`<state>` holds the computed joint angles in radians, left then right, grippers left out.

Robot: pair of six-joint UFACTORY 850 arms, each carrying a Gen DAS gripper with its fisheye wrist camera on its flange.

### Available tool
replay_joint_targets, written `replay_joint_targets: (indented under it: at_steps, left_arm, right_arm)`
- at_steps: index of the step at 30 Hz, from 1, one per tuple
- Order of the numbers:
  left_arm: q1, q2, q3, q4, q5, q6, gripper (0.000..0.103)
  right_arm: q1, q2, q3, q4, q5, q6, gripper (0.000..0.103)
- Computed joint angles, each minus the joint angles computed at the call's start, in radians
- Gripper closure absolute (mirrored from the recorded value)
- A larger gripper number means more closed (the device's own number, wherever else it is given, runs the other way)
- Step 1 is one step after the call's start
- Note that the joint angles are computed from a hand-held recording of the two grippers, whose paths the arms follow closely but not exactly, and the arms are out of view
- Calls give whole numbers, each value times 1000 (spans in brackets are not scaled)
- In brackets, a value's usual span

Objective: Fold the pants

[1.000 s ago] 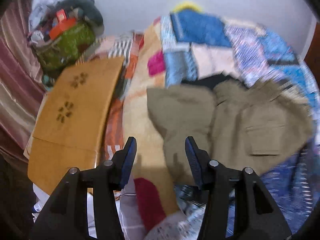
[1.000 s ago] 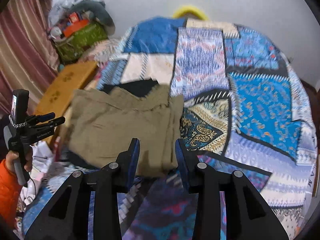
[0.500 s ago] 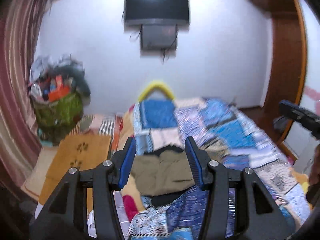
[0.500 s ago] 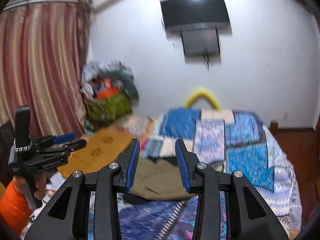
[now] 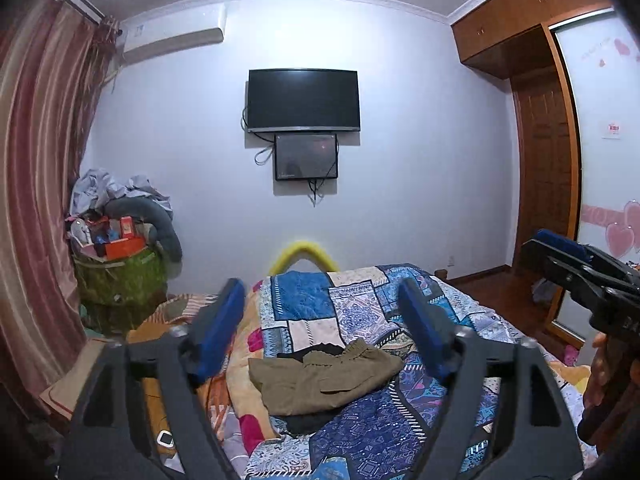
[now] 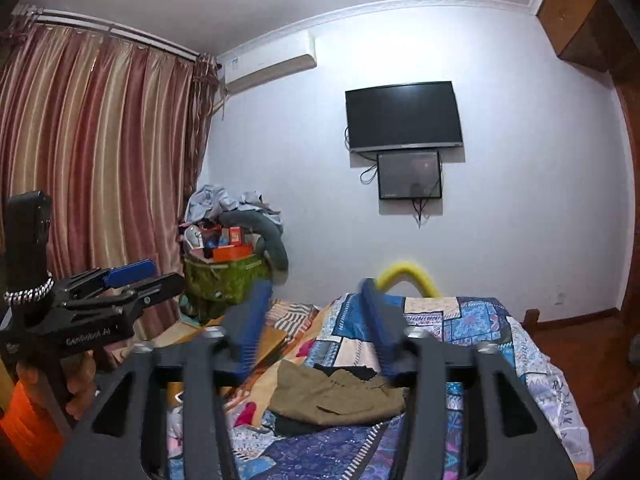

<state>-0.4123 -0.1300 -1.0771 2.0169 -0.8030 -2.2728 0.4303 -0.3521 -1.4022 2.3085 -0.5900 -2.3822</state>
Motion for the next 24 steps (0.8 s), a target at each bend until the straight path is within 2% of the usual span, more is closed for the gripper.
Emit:
replay_joint_targets:
  at_steps: [1,3,5,8,13,24]
  left_arm:
    - [-4,3,6,4,-3,-8,10]
    - [-7,3,13,7,-8,-19,1]
    - [-12,-2,12,-1,-14,-16,0]
    - [-12,-7,11,-5,-7,-15,0]
    - [1,-11,14,-3,15,-29,0]
    - [14,-16,13,2,38,-56,0]
  right_arm:
    - [5,5,12,65,3,-49,25]
    - [10,-3,11,128,9,-98,15]
    - [14,-3,8,134,31,-98,13]
    - [15,-5,4,142,57,-84,1]
    - [23,8,22,186,66,-133,0]
    - [18,25,51,178,62,-125,0]
